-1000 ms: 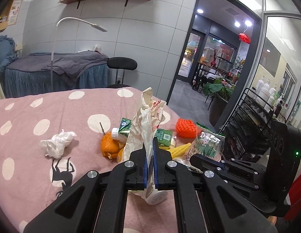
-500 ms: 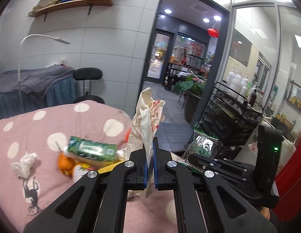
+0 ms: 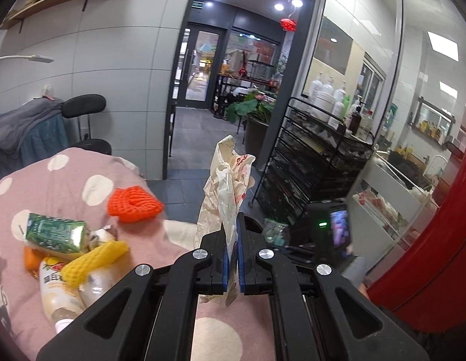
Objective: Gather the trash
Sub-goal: 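Carry both bags to the bin while the right tool releases the snack bag inside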
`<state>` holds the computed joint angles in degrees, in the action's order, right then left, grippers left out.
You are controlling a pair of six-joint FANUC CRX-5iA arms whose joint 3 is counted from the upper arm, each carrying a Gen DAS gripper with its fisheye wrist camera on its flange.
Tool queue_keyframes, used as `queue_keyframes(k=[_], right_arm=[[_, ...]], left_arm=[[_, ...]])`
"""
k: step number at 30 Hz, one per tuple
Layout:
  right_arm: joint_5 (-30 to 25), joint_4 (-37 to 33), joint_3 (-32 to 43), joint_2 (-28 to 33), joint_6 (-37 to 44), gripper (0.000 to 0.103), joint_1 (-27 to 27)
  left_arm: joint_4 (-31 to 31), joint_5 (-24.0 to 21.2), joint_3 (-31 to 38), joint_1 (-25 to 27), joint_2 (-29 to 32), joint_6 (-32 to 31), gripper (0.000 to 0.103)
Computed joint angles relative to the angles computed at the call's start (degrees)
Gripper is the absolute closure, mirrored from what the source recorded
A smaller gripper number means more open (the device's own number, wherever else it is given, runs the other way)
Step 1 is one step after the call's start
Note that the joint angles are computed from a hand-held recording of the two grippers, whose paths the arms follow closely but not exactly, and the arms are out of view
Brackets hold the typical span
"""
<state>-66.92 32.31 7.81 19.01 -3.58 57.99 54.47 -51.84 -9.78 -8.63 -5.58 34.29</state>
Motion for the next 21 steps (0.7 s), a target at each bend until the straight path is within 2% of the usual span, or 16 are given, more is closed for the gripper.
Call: queue_keyframes(k=[4,11,13,14,15,16,18,21], right_arm=[[0.2,-7.6,-1.3,1.4,2.1,0.100,-3.3],[4.5,-18.7,-3.7,3.4,4.8,0.099,-7.7],[5.9,-21.3,-3.9,3.8,5.6,0.089,-8.8],[6.4,-22.2,-4.1,4.0,5.9,0.066,-9.0],[6.2,-22.3,-4.4,4.2,5.1,0.033,-8.7],[5.8,-21.5,-5.1,3.9,3.9,0.022,-8.5],[6.1,-17.8,-7.1,3.2,0.4,0.019,-7.5],[6.2,-17.9,-7.7,2.7,0.1,0.019,-7.3]], left_arm=[[-1.1,-1.6,1.1,-1.3,1.2,0.6,0.098],[-3.6,-3.2,2.8,-3.8,3.4,1.4,0.098],[-4.6,-3.5,3.4,-4.6,4.1,2.2,0.098],[-5.1,-4.0,3.8,-4.9,4.7,2.7,0.098],[-5.6,-4.2,4.2,-5.4,5.1,3.3,0.098],[-6.1,-4.7,4.7,-5.6,5.7,3.9,0.098],[-6.9,-5.4,5.5,-5.9,6.6,4.8,0.098],[-7.2,-6.4,6.7,-6.4,8.1,5.9,0.098]])
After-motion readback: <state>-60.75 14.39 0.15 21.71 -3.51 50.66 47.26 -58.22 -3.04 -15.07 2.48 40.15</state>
